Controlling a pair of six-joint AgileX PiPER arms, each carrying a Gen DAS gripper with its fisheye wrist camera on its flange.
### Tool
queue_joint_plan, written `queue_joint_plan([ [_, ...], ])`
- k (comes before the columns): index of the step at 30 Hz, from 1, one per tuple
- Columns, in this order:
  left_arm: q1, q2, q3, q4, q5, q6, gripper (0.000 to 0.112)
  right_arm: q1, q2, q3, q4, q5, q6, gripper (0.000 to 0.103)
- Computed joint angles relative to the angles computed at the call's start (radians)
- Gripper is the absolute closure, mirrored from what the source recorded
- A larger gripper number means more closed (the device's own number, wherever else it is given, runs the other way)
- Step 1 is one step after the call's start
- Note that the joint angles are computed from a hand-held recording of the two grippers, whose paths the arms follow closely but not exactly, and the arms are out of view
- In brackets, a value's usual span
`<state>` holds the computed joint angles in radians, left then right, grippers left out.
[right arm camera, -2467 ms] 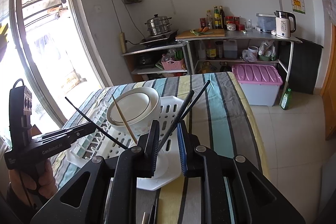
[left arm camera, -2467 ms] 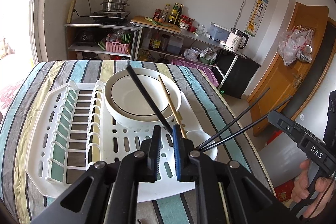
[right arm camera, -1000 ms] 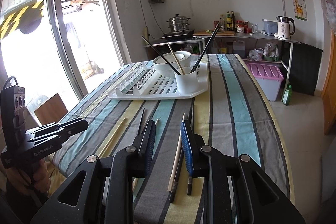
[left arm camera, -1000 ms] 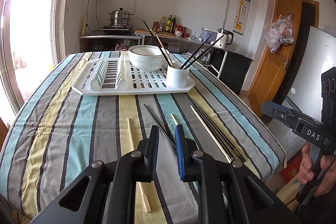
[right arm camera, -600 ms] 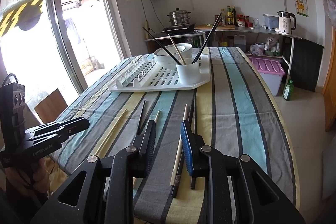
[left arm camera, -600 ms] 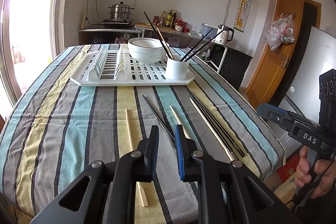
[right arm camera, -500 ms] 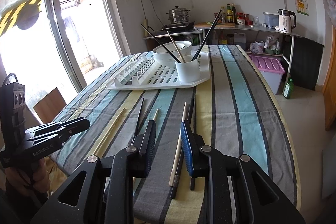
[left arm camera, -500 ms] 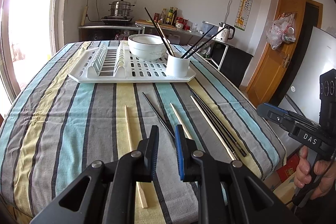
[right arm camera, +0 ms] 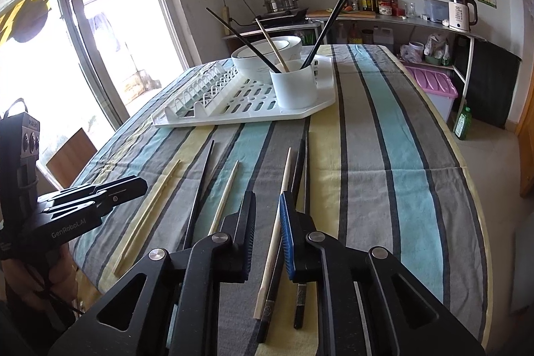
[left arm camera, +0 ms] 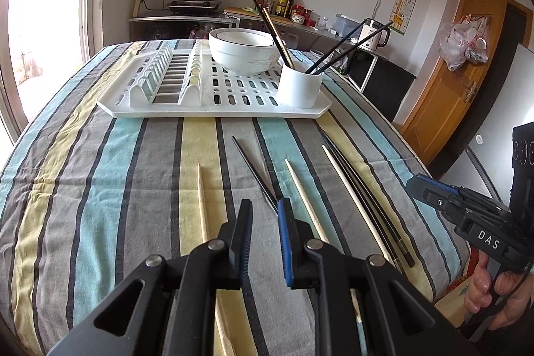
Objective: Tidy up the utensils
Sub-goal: 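Move both tools back toward the chopsticks left on the cloth, then close left tool on a black chopstick while right tool grasps another black chopstick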
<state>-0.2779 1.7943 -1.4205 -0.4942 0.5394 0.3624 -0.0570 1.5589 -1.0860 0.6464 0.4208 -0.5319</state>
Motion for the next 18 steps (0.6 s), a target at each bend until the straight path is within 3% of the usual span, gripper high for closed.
queue_joint_plan([
  [18, -0.020, 0.283, -0.389, 0.180, 0.217, -0.256, 0.096, 0.012, 0.270, -0.302, -0.211, 0.140, 0.207, 0.091],
])
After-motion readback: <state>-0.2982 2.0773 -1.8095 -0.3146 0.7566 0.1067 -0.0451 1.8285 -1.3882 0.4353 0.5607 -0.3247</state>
